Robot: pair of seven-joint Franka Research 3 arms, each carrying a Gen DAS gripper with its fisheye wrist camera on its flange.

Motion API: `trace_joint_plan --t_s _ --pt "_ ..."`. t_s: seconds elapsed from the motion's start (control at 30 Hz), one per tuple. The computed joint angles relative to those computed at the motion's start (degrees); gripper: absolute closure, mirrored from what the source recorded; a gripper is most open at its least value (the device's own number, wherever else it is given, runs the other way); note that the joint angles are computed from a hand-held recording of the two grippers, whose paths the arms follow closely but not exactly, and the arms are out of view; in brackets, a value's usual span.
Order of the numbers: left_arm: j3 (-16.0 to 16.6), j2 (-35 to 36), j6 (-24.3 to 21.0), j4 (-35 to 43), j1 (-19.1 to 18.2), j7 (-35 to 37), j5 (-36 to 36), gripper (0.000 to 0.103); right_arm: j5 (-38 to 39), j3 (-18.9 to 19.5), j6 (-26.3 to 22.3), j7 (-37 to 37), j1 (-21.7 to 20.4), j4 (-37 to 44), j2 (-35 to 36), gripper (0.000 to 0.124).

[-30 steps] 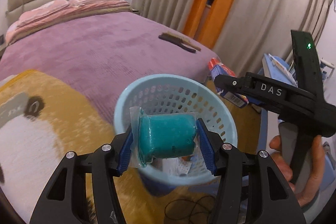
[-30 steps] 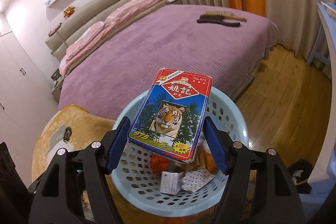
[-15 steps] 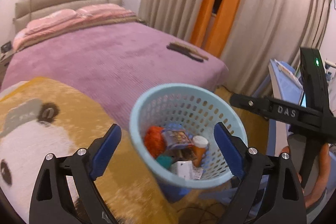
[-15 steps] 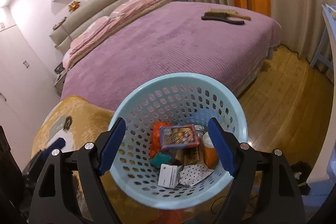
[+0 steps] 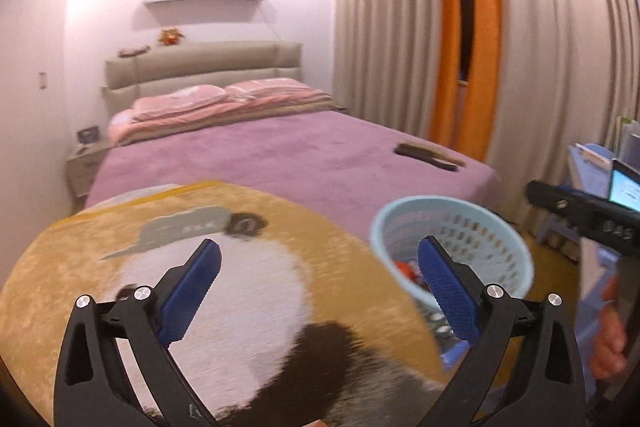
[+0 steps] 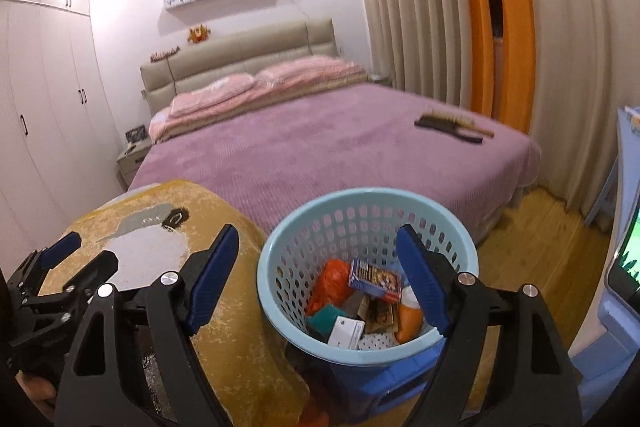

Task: Collect trash

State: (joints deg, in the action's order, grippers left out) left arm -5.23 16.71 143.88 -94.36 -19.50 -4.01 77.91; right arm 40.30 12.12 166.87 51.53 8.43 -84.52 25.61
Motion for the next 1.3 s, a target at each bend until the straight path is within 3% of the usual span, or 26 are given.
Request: trace_joint_plan --t_s 0.17,0.23,0.3,0.33,0.6,0.83,1.3 --pt "0.63 -1.25 -0.8 -2.58 -0.01 -7.46 5.42 0.007 6.65 7.99 13.09 -10.85 -3.63 -5.24 -1.37 0.047" --pt "0.46 -1.44 -1.13 -3.33 0.27 -9.59 7.46 0.007 7.48 10.75 16.28 -13.11 -5.18 -5.89 -1.14 0.047" --pt "-0.02 -1.71 -0.78 -4.13 0.96 -9.02 6.8 0.007 5.8 10.42 19.18 -12.26 -4.42 -6.68 -1.05 0.047" --pt "-0.17 -1.71 -0.8 -4.19 1.09 -9.18 6.95 0.007 4.54 8.43 20.05 -10.77 -2.7 -6.9 -1.01 0.047" --pt "-0.8 -1.63 -2.14 -4.53 0.9 -9.14 9.05 0.007 -1.19 4.43 18.11 -2.15 -0.23 -7.11 0.09 0.047" --pt "-1.14 -2.02 -3.01 -5.14 0.77 -9.99 9.79 0.007 -6.27 6.36 19.18 1.37 -1.99 -8.38 0.03 0.047" --pt "-1.65 -3.14 -2.36 -6.21 1.65 -11.46 9.81 0.007 -13.44 3.21 16.7 9.38 -0.45 -7.81 0.71 0.044"
